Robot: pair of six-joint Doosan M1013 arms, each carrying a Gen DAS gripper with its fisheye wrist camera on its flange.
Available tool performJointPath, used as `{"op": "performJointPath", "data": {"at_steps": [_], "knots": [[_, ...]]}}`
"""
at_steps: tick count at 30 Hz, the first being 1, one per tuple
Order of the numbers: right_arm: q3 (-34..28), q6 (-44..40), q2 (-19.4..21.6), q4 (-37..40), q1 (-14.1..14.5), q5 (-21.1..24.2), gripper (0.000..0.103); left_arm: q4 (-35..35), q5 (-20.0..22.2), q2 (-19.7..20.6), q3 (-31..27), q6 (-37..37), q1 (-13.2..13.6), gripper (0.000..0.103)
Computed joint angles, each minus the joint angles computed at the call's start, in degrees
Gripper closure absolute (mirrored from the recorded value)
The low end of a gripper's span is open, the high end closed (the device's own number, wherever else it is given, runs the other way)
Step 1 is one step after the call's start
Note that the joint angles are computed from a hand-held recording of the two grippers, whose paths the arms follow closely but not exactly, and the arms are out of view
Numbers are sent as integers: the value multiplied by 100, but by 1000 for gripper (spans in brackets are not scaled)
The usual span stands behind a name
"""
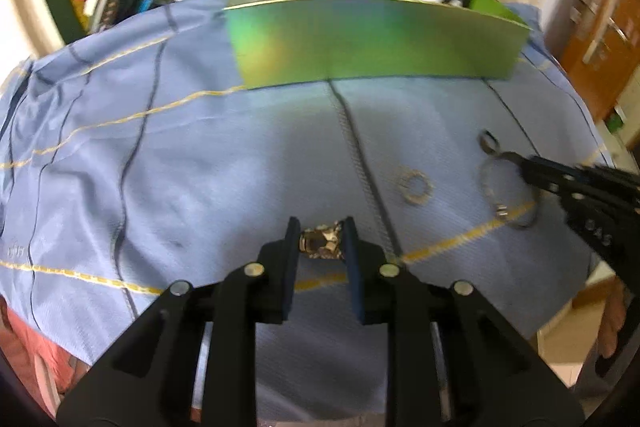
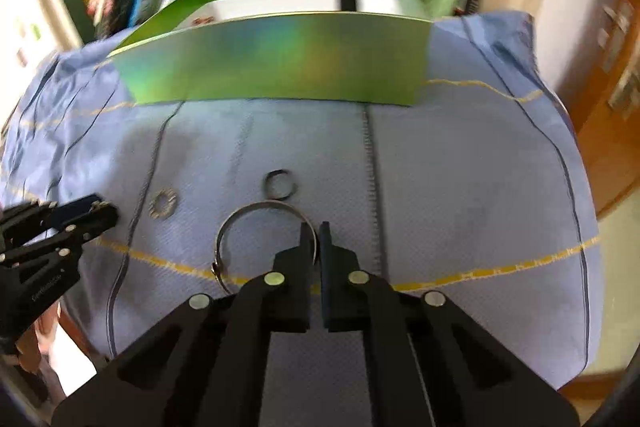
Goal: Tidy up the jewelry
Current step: 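Grasp the small silver charm with the left gripper while the right grasps the silver hoop bangle, then carry the charm and hoop bangle into the green box and open both grippers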
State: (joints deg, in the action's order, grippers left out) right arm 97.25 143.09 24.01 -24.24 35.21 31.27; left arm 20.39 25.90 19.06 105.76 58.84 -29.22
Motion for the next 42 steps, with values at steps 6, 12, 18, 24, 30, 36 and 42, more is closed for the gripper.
{"op": "performJointPath", "data": {"at_steps": [6, 12, 18, 24, 30, 36, 42], "knots": [[40, 239, -45, -121, 7, 30, 92, 435, 109, 23, -27, -662, 5, 77], [-55, 192, 31, -286, 51, 107, 78, 607, 102, 24, 1, -884, -30, 68], [-63, 24, 64, -293, 83, 88, 97, 628, -1, 5, 47, -876, -38, 81], [18, 259, -62, -588, 118, -75, 98, 718, -30, -28, 55, -967, -62, 81], [60, 903, -223, -1292, 173, -169, 98, 1458, -177, -213, 130, -1715, -84, 81], [-81, 448, -84, -839, 160, -47, 98, 1194, -148, -165, 72, -1453, -65, 81], [-180, 1456, -217, -1986, 123, -197, 98, 1374, -514, -260, -112, -1428, 21, 81]]}}
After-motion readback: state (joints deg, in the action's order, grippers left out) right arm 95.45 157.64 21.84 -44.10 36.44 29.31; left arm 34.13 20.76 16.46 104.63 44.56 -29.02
